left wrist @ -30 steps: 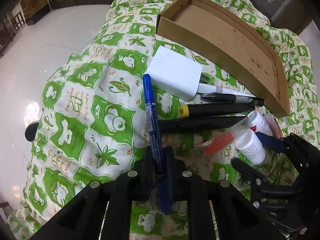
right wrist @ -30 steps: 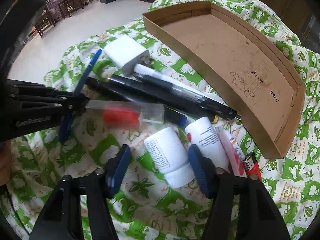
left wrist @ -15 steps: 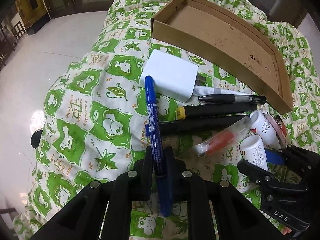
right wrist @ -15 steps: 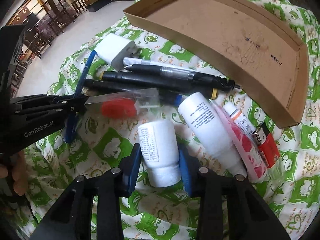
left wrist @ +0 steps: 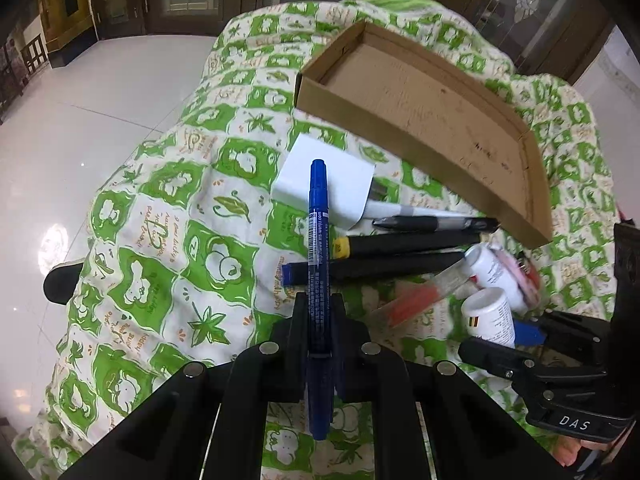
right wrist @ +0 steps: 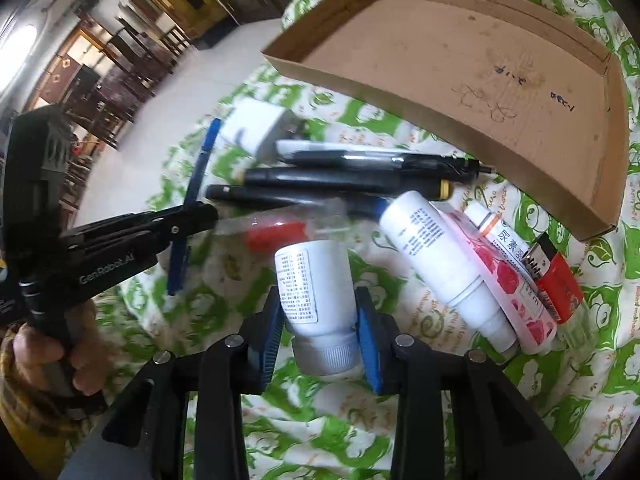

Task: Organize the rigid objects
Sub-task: 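Carry the blue marker into the tray and open the left gripper while the right carries the pill bottle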

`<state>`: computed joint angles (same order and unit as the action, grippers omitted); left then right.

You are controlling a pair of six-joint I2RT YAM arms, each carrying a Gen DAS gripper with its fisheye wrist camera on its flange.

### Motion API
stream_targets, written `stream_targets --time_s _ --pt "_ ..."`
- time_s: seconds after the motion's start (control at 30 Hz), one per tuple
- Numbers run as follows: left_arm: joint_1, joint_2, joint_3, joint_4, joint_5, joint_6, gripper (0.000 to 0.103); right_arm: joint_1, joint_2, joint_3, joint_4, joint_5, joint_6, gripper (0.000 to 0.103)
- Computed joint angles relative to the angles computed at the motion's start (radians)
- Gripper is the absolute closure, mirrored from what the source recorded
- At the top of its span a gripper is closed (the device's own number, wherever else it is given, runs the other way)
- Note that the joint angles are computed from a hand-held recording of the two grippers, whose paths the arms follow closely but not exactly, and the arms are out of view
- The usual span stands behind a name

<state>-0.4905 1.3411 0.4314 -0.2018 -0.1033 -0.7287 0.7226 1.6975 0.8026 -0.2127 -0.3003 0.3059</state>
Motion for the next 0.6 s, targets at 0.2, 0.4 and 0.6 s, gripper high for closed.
stream_targets --time_s 0.2,0.4,0.6 --pt "-0.015 -0.068 0.004 -0.050 -0.014 -0.004 0.094 -0.025 -0.083 -0.052 0.030 -0.033 0.009 0.069" --pt "-0.018 -0.057 0.068 -0.090 -0.030 0.001 0.094 -0.052 -0.108 -0.049 0.038 -0.025 0.038 0.069" --pt "-0.016 -0.002 0.173 -0.126 -0.049 0.040 0.094 -0.116 -0.192 -0.054 -0.002 -0.006 0.036 0.069"
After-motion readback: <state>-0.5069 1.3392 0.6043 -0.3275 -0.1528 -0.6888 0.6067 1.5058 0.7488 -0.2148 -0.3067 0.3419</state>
